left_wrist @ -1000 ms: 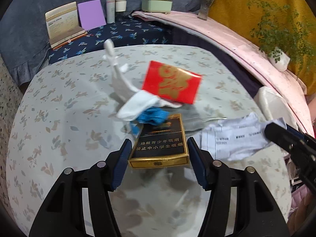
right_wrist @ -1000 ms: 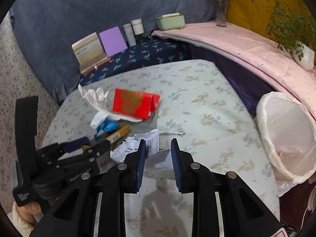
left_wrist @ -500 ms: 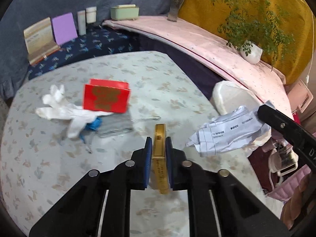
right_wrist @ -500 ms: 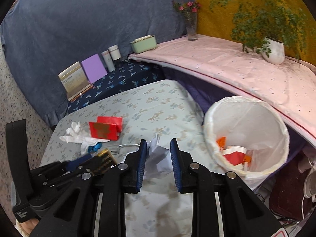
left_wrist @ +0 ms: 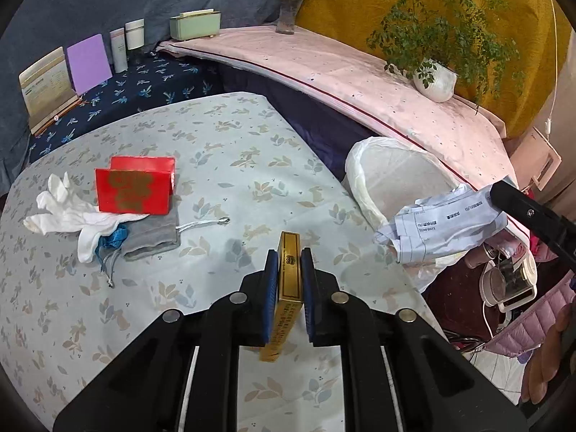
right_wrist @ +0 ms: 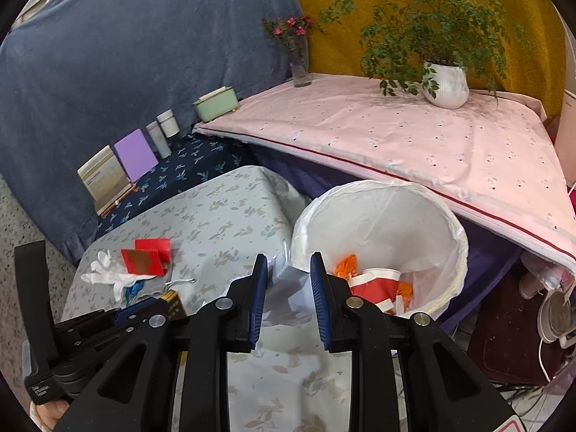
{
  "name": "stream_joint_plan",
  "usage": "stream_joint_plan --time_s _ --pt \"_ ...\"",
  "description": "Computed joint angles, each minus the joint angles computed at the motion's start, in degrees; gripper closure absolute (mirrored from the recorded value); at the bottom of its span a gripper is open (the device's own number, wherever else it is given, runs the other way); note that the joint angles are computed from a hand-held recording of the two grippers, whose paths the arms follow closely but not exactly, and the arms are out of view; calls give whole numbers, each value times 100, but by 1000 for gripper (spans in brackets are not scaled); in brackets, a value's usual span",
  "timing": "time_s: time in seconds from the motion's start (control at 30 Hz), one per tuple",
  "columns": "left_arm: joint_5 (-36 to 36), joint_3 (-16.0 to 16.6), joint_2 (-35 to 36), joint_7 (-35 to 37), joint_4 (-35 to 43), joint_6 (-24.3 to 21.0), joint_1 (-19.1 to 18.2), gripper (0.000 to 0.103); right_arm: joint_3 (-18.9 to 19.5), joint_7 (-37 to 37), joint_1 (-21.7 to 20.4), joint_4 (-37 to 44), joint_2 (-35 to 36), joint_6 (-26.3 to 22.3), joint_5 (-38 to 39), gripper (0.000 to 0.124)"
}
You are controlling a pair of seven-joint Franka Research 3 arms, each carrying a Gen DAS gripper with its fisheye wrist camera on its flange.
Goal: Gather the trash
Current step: 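Carry pack and paper to the wastebasket and open both grippers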
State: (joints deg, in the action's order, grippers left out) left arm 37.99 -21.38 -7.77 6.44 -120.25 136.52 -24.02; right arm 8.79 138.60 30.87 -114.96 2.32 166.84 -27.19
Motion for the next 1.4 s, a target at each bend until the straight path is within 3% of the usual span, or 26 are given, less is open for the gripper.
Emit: stream_joint_plan --time_s 0.3,0.6,1.0,1.1,1.13,1.23,1.27,1.4 --pt "322 27 496 161 758 -45 -59 91 -118 431 -184 44 -47 -38 -477 101" --pt "573 270 1562 625 2092 76 -406 91 -255 587 -403 165 40 -151 -691 101" --pt "-102 710 2785 1385 3397 532 -760 91 -445 491 -580 154 178 -289 -525 101" --pt "-167 820 2979 1471 3637 404 -871 90 -478 457 -591 164 231 -328 -489 101" --pt "-120 878 3002 1410 3668 359 -925 88 -485 436 -589 196 263 -351 -460 101" --pt "-30 989 3023 1251 3698 293 -1002 55 -516 353 -571 246 345 -365 -351 100" --pt "52 1034 2997 1139 3669 287 -1029 51 -525 345 -553 251 358 -368 -327 100" --pt "70 1027 2908 1065 3544 263 -973 51 -549 174 -491 365 481 -378 -170 100"
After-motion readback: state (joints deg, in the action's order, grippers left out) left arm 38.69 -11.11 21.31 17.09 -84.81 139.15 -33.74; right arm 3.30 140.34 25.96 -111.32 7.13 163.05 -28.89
